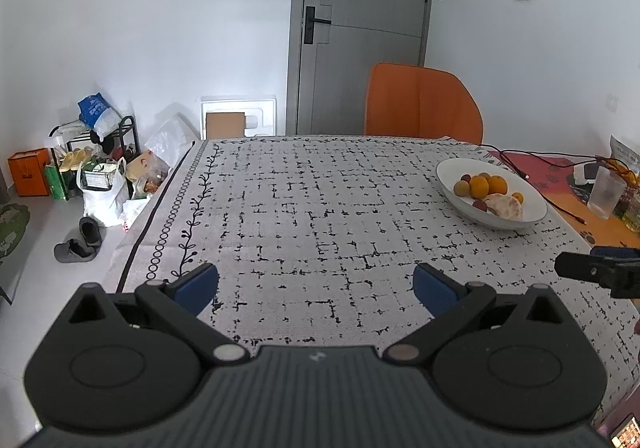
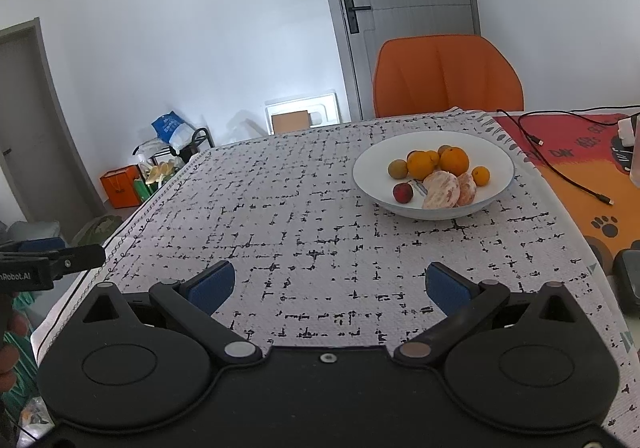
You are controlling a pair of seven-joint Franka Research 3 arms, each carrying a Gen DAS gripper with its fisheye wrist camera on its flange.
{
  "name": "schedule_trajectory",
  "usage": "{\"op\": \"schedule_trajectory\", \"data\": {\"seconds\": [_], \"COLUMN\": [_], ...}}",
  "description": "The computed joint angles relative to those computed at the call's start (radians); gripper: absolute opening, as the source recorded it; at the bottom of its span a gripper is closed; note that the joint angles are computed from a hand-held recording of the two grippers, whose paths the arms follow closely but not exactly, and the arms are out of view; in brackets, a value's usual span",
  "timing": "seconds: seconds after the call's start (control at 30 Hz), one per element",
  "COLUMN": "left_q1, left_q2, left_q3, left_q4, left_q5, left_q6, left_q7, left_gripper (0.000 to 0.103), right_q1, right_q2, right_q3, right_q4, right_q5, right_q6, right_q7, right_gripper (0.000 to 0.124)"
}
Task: Organize fruits
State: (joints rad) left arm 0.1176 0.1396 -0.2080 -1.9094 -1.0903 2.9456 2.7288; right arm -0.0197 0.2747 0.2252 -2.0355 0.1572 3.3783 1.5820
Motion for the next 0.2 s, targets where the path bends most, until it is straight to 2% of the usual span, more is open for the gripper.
{"op": "schedule_trajectory", "data": {"seconds": [0.2], "left_q1": [0.003], "left_q2": [0.005], "left_q3": [0.001], "left_q4": [0.004], "left_q5": [0.006], "left_q6": [-0.011], "left_q7": [-0.007], "left_gripper": [0.103], "right_q1": [0.008], "right_q2": [0.005], "right_q3": [-0.008], "right_q4": [0.004], "right_q5": [0.009], "right_q6": [-0.006], "right_q7": [-0.003], "right_gripper": [0.103]}}
